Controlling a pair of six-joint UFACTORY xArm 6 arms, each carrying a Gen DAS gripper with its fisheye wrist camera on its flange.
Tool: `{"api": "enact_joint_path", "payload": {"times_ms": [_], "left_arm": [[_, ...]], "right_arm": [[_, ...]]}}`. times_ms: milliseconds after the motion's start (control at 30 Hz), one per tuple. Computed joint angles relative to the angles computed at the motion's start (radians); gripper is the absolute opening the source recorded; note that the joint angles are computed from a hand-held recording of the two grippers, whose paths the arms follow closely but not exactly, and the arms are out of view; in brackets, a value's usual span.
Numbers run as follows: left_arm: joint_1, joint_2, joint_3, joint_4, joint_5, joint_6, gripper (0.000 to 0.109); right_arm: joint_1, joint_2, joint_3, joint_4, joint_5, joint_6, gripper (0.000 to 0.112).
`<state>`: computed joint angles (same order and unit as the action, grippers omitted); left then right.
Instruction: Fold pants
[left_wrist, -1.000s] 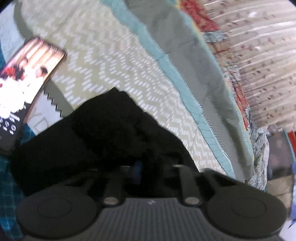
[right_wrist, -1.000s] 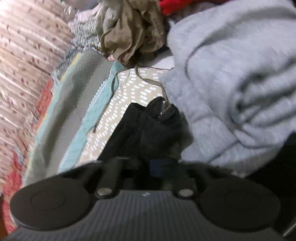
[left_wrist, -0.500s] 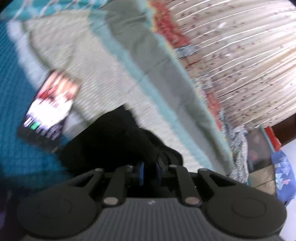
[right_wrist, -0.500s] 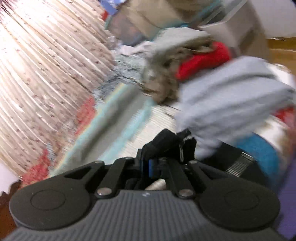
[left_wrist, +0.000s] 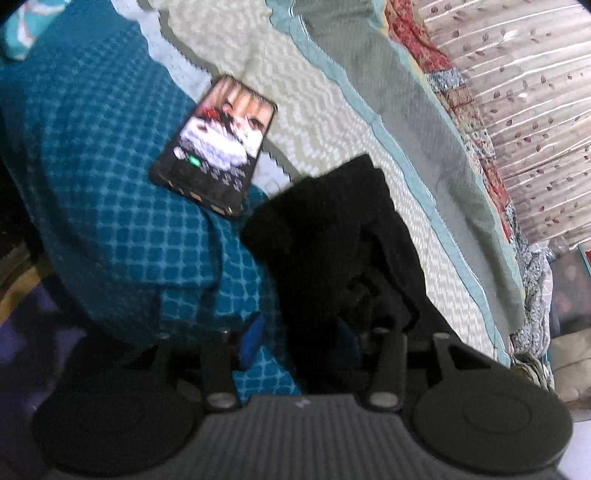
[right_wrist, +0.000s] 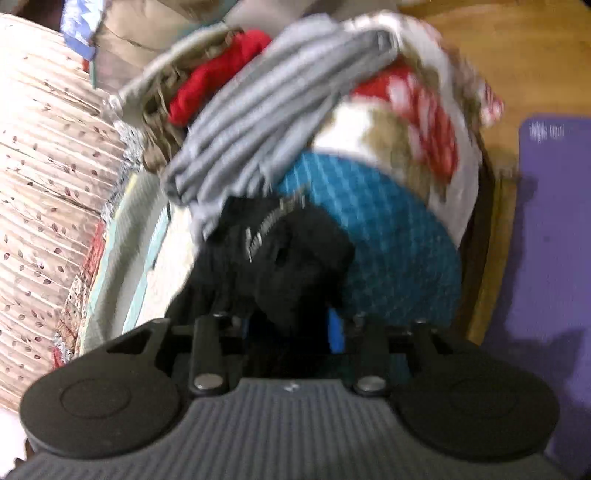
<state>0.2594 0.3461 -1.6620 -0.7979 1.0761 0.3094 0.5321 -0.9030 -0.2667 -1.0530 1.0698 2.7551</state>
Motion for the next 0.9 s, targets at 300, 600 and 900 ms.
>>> {"api": "enact_joint_path", "payload": {"times_ms": [300, 600, 900], "left_arm": [[-0.040, -0.004, -0.003, 0.085, -0.002, -0.082, 0.053], [-0.095, -0.019, 0.011, 0.157, -0.011, -0.123, 0.055], [-0.141, -0.014, 0.001, 0.193, -0.009, -0.168, 0.055]], "right_arm": [[0.052, -0.052, -0.057, -0.001, 0.241, -0.272, 0.060], [-0.360, 0.135, -0.113, 0.058, -0.365, -0.856, 0.039], [-0.167, 0.133, -0.192, -0.140, 0.012, -0.744, 0.010]]}}
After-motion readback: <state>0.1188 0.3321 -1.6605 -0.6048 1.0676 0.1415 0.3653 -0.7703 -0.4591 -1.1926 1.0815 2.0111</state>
